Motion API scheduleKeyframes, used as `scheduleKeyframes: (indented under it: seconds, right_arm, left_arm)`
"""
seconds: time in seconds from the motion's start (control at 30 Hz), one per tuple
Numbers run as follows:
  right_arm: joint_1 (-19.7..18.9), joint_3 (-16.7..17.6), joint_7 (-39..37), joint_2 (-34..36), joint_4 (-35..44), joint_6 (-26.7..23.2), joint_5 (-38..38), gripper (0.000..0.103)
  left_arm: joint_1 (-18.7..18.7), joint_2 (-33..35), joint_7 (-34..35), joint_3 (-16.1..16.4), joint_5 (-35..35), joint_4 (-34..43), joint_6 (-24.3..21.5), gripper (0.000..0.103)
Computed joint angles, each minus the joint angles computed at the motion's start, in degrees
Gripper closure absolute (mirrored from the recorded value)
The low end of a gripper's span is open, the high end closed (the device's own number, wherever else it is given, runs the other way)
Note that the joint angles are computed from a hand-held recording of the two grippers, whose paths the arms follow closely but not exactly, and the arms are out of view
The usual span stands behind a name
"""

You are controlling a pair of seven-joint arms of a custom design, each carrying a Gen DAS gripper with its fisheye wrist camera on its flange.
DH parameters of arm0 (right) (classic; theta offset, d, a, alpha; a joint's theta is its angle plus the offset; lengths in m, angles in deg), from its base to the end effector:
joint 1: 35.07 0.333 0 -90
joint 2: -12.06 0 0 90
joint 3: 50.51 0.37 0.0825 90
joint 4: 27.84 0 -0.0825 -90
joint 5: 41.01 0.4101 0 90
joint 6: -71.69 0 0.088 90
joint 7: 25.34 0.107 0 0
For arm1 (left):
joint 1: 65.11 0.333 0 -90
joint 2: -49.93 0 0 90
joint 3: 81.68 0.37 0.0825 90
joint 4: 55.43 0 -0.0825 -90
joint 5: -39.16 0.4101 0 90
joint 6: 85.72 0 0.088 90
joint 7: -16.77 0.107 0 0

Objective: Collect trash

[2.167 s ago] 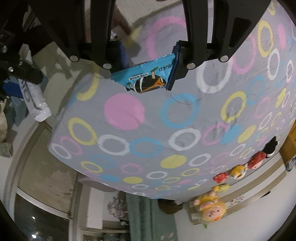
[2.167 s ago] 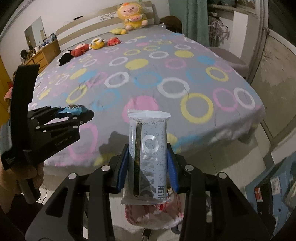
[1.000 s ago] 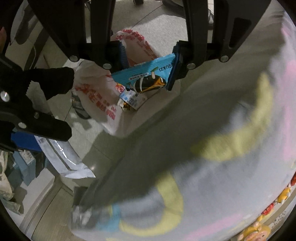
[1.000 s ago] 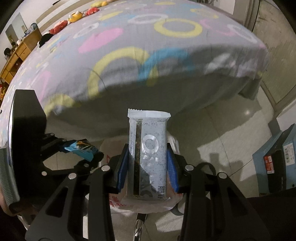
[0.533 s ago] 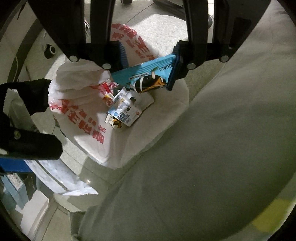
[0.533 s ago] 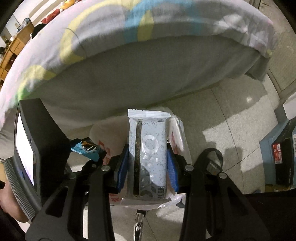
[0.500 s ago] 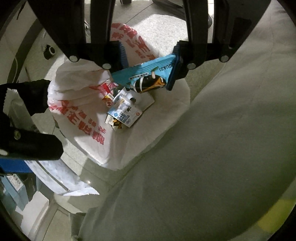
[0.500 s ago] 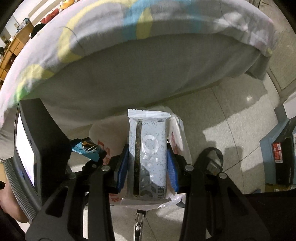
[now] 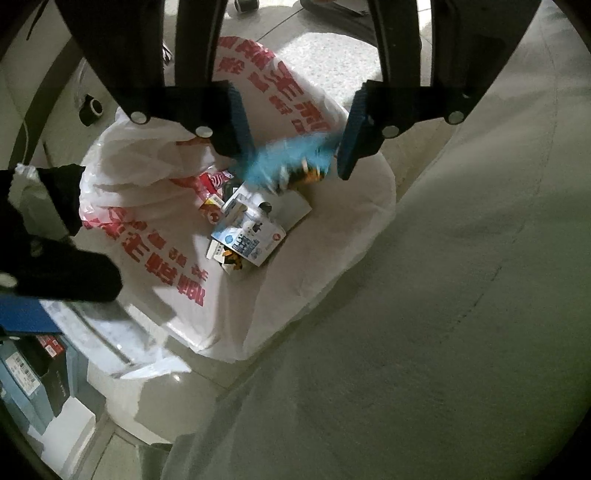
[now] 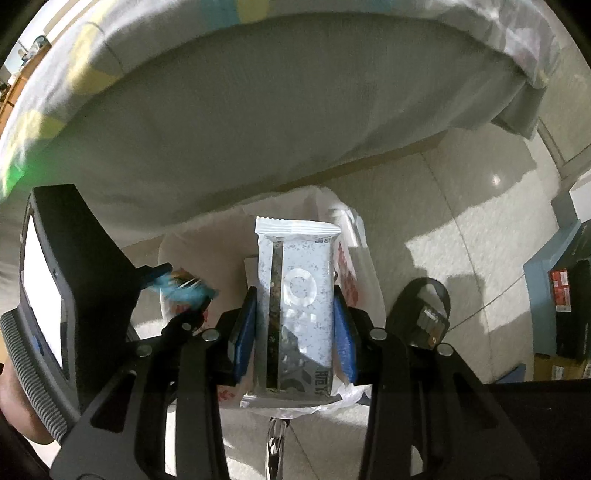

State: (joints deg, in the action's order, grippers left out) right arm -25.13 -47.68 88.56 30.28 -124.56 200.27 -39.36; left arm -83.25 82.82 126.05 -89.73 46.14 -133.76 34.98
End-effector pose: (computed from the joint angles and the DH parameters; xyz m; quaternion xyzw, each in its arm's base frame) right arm 0.6945 0.1542 0.4776 -0.6230 0.7729 -0.0357 0.1151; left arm 0.7191 -0.3187 0.4394 -0.3661 0.9265 -0.0521 0.0701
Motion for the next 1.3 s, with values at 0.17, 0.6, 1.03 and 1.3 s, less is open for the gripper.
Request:
scheduleKeyframes:
  seconds: [0.17, 0.6, 1.03, 1.3]
  right_arm:
    - [-0.20, -0.09, 0.40, 1.48, 1.78, -2.66, 0.54, 0.049]
    - [-0.45, -0.10, 0.53, -3.22, -1.72, -0.62, 0.75, 0.041]
    - [0.83, -0.05, -0.95, -11.22, -4.65, 2.25, 1.09, 0.040]
    - [1.33, 0.20, -7.48, -14.34, -4.44, 4.23, 4.44, 0.040]
  left_arm:
    - [-0.13, 1.15, 0.75, -0.26, -0.65, 1.49, -3.04, 0.008]
    - [-0.07, -2.57, 0.48, -0.41, -0.13, -2.65, -0.36, 0.008]
    - [1.96, -11.38, -14.10, 0.36, -2.51, -7.95, 2.17, 0.008]
    - [2.49, -20.84, -27.06, 0.47, 3.10, -17.71, 11.00, 0.008]
